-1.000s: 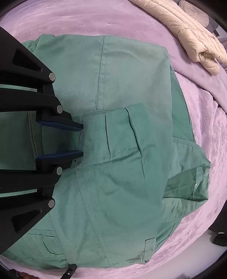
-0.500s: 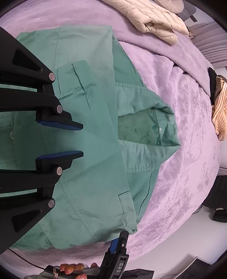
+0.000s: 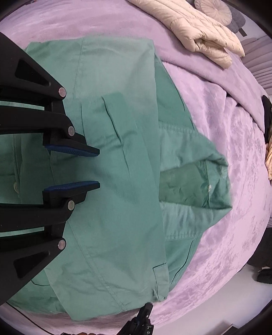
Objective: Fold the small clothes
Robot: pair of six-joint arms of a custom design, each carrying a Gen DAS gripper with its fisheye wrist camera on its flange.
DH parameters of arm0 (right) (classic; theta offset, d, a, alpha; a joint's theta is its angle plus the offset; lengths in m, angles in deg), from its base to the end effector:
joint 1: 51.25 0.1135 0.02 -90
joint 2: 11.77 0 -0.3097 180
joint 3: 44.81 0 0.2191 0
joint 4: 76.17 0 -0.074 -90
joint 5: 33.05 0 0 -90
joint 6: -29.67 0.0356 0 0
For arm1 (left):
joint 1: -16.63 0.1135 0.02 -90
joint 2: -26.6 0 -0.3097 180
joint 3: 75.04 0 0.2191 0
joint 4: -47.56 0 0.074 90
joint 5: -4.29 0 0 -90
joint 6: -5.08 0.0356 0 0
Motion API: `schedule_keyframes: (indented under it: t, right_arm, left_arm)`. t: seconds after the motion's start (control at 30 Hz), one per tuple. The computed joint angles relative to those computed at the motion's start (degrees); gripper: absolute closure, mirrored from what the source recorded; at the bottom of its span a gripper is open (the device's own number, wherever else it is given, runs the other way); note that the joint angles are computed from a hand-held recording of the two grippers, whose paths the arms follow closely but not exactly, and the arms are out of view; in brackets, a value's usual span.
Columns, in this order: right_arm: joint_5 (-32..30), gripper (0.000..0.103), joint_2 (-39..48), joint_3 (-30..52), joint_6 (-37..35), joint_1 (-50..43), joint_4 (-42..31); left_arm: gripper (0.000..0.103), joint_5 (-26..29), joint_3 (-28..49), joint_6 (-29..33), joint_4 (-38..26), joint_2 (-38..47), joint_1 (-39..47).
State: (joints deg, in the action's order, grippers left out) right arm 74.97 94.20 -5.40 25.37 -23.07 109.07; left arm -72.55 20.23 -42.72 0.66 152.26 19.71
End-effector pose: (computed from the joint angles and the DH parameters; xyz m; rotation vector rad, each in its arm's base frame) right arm 0.2204 0.1056 0.1156 1.3388 2.2210 0.3310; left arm 0.4133 0.0141 0.1483 0.9866 2.6676 -0.1808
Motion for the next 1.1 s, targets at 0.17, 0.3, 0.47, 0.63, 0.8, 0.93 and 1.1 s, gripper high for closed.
schedule_keyframes:
  t: [0.17,0.3,0.47,0.63,0.8,0.93,1.1]
  right_arm:
    - [2.9,0.09,-5.7,9.3,-0.3,12.2,-18.9]
    - [2.1,0.09,0.9,16.9,3.5,20.8,-25.0]
    - [-2.8,0.094,8.0,17.1,11.3,25.3,-23.8]
    - [-1.5,0.093,4.8,18.7,19.0,29.5,-30.2]
    - [-0.7,0.084,3.7,23.9,24.9,33.1,-37.4]
    - [-0.2,0.076,3.9,28.1,28.1,35.3,-42.0]
    - [0.2,0.068,5.0,33.1,31.6,37.5,-45.9]
  left_arm:
    - [0.077,-0.3,2.9,3.5,-4.3,0.4,4.7]
    - [0.077,-2.3,0.9,5.2,-4.1,1.4,7.3]
    - [0.054,-3.1,-5.1,8.0,2.8,0.1,9.3]
    - [0.054,-0.6,-1.6,9.3,-3.3,-0.3,11.8]
    - [0.054,-1.1,-1.1,9.8,-5.7,-1.8,13.0]
    - [0.054,-0.5,-1.3,11.7,-7.9,-3.3,14.6]
    - [0.054,-0.5,-1.0,15.0,-10.5,-5.1,16.6]
